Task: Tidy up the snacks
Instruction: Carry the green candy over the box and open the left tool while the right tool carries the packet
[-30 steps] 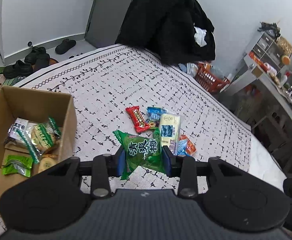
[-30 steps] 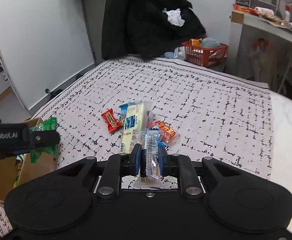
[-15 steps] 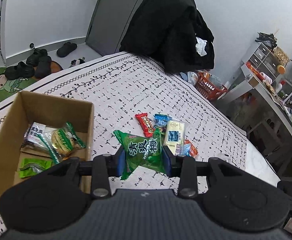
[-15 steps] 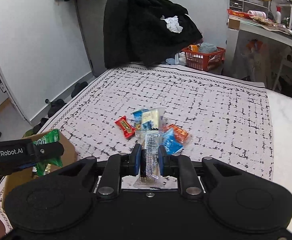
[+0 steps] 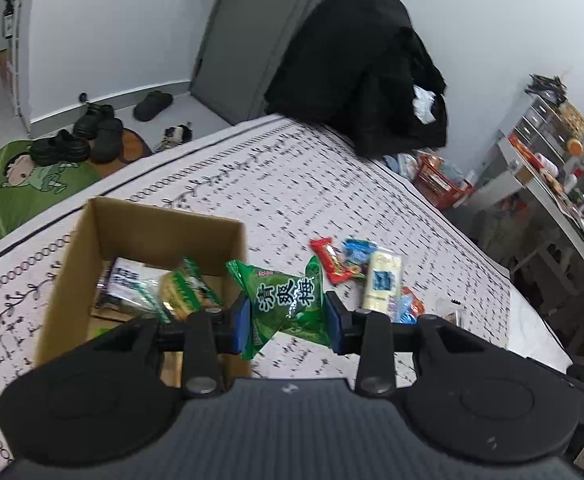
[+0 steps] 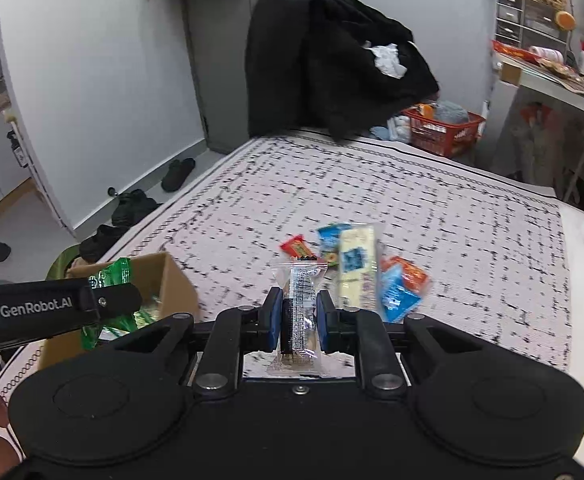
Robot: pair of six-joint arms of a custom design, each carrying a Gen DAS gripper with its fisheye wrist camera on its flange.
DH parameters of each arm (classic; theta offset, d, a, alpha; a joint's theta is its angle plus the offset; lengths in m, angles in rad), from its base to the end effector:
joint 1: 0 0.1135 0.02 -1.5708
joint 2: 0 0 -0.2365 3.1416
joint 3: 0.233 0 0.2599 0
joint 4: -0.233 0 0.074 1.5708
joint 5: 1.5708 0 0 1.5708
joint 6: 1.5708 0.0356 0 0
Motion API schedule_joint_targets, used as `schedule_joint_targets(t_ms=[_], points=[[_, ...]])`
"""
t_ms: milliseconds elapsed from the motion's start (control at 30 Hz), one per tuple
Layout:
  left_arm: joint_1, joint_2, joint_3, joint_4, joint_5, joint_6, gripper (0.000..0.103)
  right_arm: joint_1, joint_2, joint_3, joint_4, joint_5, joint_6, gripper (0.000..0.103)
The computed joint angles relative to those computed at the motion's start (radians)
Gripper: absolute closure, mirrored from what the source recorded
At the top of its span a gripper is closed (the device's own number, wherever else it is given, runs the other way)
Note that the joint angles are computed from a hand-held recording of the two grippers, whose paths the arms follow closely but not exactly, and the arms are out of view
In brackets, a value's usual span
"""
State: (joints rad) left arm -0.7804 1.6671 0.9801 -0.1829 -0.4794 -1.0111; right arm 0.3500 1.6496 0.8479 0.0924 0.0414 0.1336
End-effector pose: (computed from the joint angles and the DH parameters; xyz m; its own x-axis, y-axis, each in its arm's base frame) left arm 0.2563 -0.2306 0.1542 -0.6382 -0.4262 -0.6411 -0.2410 0.9015 -0.3593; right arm 0.3206 0.1155 0.1379 -0.6481 -0.0949 -0.7556 -0.2288 0.9706 0.0744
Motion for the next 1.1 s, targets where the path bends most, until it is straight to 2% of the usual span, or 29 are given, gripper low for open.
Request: schedule_joint_targets(t_ms=[400, 800, 900, 967, 1100], points=[[0.059, -0.090, -0.098, -0.023, -0.008, -0.065, 0.066, 0.116, 0.076, 0.086, -0.004, 0.039, 0.045, 0.085], [0.105, -0.112, -0.126, -0.062, -0.015, -0.127, 0.062, 0.168, 0.165, 0.178, -0.024, 0.012, 0.076, 0.085], [0.117, -0.112, -0.126, -0.066, -0.007, -0.143, 0.058, 0.168, 0.177, 0.196, -0.033, -0.011, 0.085, 0.085], [0.119, -0.111, -0.116, -0.078, -0.022, -0.145, 0.048, 0.164, 0.185, 0.211, -0.048, -0.033, 0.098, 0.085], [0.123, -0.104, -0.098, -0.128, -0.052, -0.183, 0.038, 0.160, 0.202, 0.236, -0.071, -0.085, 0.120, 0.085]])
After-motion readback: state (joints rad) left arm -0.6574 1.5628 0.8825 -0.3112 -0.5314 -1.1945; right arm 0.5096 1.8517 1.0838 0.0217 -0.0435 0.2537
